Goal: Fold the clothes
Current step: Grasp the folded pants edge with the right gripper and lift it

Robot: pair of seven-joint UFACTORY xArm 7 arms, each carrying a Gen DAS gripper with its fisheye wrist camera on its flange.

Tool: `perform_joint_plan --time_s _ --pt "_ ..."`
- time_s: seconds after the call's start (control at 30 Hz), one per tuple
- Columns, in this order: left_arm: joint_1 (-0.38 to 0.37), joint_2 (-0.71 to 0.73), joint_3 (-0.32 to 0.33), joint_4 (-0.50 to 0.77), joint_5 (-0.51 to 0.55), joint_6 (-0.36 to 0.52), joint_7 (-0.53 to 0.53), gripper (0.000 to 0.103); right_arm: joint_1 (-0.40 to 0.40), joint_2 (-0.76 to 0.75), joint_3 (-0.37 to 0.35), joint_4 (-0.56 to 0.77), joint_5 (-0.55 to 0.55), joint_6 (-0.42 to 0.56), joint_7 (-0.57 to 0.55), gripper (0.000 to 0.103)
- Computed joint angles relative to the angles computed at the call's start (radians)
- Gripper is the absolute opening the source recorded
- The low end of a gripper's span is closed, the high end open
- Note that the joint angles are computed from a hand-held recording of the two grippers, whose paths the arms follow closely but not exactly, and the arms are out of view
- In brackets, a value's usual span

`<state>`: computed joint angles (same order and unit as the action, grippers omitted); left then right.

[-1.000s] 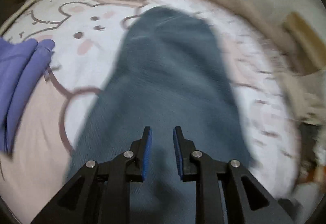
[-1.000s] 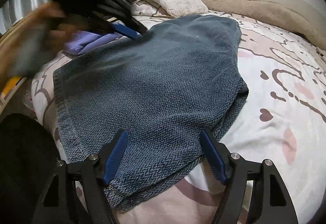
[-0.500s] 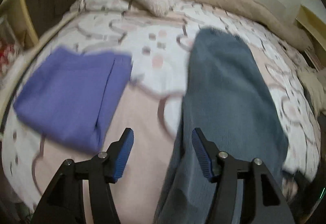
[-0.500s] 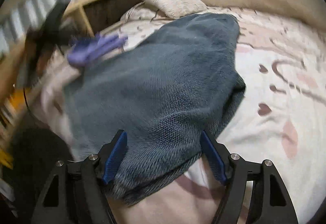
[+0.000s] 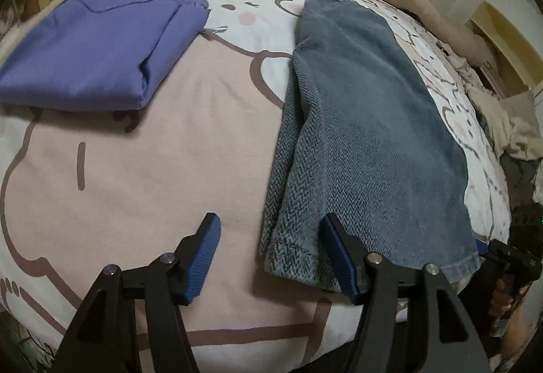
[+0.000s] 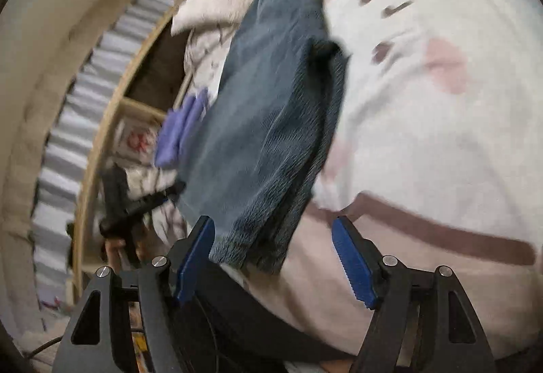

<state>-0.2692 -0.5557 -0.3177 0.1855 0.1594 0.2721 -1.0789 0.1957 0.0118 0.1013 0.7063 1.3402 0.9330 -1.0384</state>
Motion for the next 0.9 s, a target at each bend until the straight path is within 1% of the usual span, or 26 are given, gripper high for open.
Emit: perform_joint_plan --time_s 0.07,0.13,0.2,0.27,0.33,0.4,0.43,0.47,0.53,0.6,0.7,0.8,0.87,0.9 --pt "0.016 0.005 -0.028 0.008 0.020 0.007 -0.012 0.062 0.022 0.010 0.020 0.015 -0.057 -0.017 0.077 0.073" --pt "0.039 0.003 -0.061 0.017 0.051 0.026 -0.031 0.062 0.038 0.003 0.032 0.014 -0.076 -0.035 0.128 0.073" --pt "0.080 -0.004 -0.131 0.034 0.112 0.058 -0.075 0.062 0.032 0.026 0.022 0.030 -0.075 0.023 0.178 0.073" --pt "0.125 -0.033 -0.223 0.054 0.204 0.097 -0.141 0.062 0.018 0.068 0.016 0.057 -0.060 0.092 0.231 0.073" --pt "0.155 -0.075 -0.309 0.075 0.300 0.130 -0.199 0.062 0.016 0.097 0.026 0.083 -0.054 0.100 0.267 0.073" --pt "0.168 -0.126 -0.404 0.105 0.403 0.181 -0.239 0.062 0.006 0.124 0.029 0.100 -0.040 0.124 0.300 0.059" --pt "0.168 -0.146 -0.448 0.123 0.453 0.210 -0.248 0.062 0.000 0.139 0.031 0.110 -0.034 0.137 0.320 0.039" --pt "0.162 -0.158 -0.484 0.140 0.498 0.233 -0.250 0.062 -0.007 0.155 0.033 0.120 -0.026 0.153 0.340 0.036" --pt "0.140 -0.160 -0.540 0.168 0.584 0.263 -0.231 0.062 -0.033 0.161 0.031 0.120 0.009 0.209 0.363 0.034" --pt "0.131 -0.132 -0.584 0.199 0.664 0.285 -0.206 0.062 -0.050 0.143 0.029 0.115 0.045 0.244 0.367 0.034" --pt "0.157 0.004 -0.656 0.281 0.775 0.337 -0.130 0.062 -0.060 0.113 0.027 0.127 0.113 0.297 0.362 0.033" --pt "0.210 0.139 -0.727 0.350 0.886 0.414 -0.122 0.062 -0.052 0.087 0.024 0.148 0.140 0.310 0.351 0.033" --pt "0.282 0.235 -0.799 0.393 0.994 0.503 -0.156 0.062 -0.049 0.081 0.020 0.162 0.151 0.322 0.345 0.031" --pt "0.307 0.277 -0.823 0.408 1.036 0.547 -0.170 0.062 -0.047 0.080 0.019 0.166 0.157 0.322 0.344 0.031"
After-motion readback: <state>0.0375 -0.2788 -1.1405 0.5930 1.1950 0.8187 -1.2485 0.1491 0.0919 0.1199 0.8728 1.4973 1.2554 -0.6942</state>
